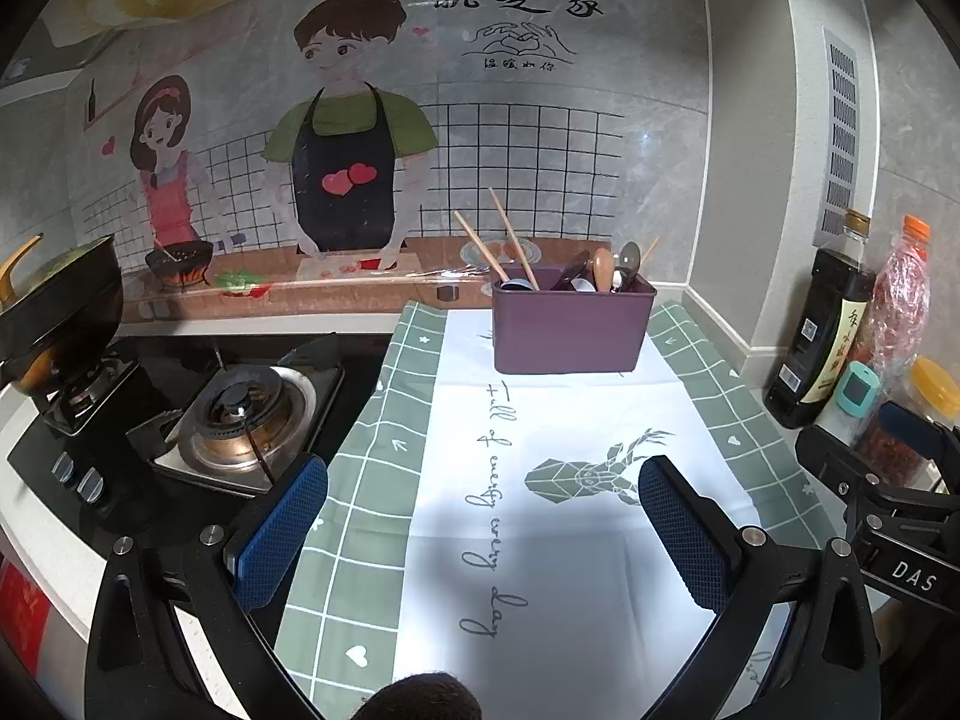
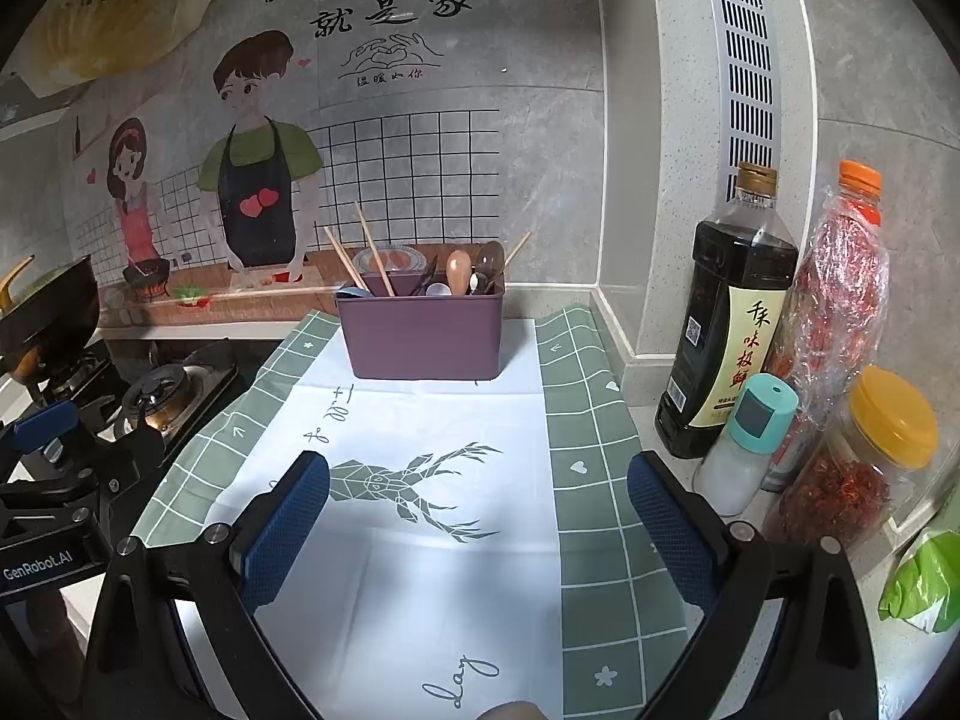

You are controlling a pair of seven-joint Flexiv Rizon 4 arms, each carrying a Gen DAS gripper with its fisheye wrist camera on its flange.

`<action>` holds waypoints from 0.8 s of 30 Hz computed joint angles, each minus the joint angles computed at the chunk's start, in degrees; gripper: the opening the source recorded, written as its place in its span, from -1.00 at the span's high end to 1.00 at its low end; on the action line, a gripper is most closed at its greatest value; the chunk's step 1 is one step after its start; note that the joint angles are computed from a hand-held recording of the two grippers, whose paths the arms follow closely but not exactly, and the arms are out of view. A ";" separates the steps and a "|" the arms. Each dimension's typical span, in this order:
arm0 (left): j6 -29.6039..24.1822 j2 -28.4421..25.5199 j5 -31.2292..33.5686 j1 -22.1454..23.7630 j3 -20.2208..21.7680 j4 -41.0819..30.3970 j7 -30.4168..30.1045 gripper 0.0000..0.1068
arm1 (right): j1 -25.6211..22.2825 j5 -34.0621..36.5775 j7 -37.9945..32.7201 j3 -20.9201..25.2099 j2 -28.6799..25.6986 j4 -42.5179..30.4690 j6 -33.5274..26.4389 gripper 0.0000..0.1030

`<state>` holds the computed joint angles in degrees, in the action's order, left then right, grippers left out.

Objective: Organize utensils

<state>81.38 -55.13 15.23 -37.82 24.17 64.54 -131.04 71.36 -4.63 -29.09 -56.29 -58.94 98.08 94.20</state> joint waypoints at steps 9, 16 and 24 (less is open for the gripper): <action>0.06 -0.07 0.12 -0.01 -0.01 -0.21 0.16 -0.93 | 0.17 0.01 0.13 -0.14 -0.01 0.07 -0.13 -0.93; 0.21 -0.01 0.11 0.17 -0.36 -0.12 0.50 -0.93 | -0.04 -0.06 -0.04 0.07 0.11 0.08 0.07 -0.93; 0.38 -0.06 -0.28 0.38 -0.66 -0.03 1.13 -0.93 | 0.25 0.14 0.13 -0.15 -0.04 0.18 -0.06 -0.93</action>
